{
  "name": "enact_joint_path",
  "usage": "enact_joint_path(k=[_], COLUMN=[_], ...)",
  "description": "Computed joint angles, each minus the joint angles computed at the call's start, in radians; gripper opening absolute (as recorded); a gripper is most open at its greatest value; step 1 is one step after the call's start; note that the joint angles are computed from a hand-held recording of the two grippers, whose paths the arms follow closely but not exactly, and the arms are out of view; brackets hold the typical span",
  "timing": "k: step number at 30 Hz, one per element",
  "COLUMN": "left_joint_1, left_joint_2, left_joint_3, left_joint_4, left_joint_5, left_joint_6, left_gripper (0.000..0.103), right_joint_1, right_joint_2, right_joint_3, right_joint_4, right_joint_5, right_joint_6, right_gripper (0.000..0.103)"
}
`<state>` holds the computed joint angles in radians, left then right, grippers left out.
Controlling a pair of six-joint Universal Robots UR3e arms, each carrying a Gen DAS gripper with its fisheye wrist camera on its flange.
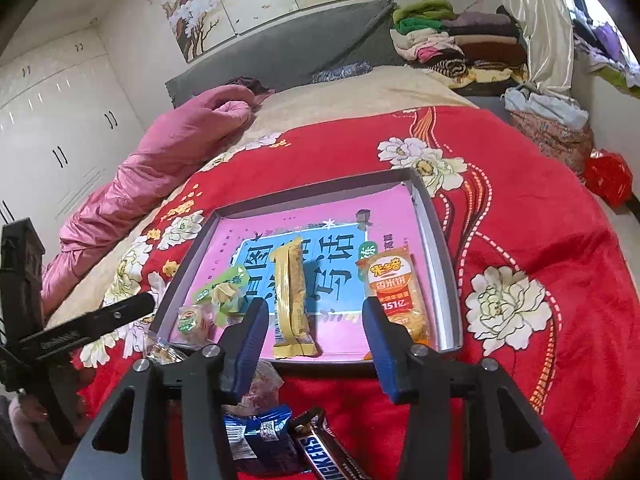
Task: Organize snacks
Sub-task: 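Withdraw both open tools from the tray toward the snack pile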
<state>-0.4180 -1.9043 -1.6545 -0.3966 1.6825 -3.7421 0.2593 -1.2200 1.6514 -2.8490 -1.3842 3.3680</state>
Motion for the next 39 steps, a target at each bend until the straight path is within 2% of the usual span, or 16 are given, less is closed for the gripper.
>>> enact_joint_path(k=[6, 13, 18, 26, 34, 39], left_joint_1=[-0.022, -0.044, -0.064, -0.090, -0.087, -0.070], left_joint_2=[0.025, 0.061, 0.088, 0.145, 0.187, 0.215], left_joint_3=[0.003, -0.009, -0.010, -0.028, -0.063, -0.105], left_joint_4=[-0.007, -0.005, -0.026, -0.057, -0.061, -0.049], left_joint_5=[0.032, 0.060, 0.086, 0.146, 0.136, 0.090], left_joint_6=[0.011, 0.014, 0.013, 0.009, 0.009, 0.016], left_gripper=[0.080, 0.082, 0.082, 0.082, 0.082, 0.082], right_joint_1=[-0.015, -0.019, -0.024, -0.026, -0.020, -0.016], right_joint_2=[-0.034, -0.069, -0.107, -0.158, -0.191, -0.211], right_joint_3=[0.043, 0.075, 0.116, 0.150, 0.175, 0.189], right_joint_4=[-0.047, -0.079, -0.121, -0.144, -0.145, -0.131], right_joint_5=[0.020, 0.001, 0.003, 0.008, 0.015, 0.023], right_joint_6=[-0.003, -0.001, -0.008, -0.028, -0.044, -0.057], right_gripper=[0.055, 0.058, 0.066, 0.073, 0.077, 0.079])
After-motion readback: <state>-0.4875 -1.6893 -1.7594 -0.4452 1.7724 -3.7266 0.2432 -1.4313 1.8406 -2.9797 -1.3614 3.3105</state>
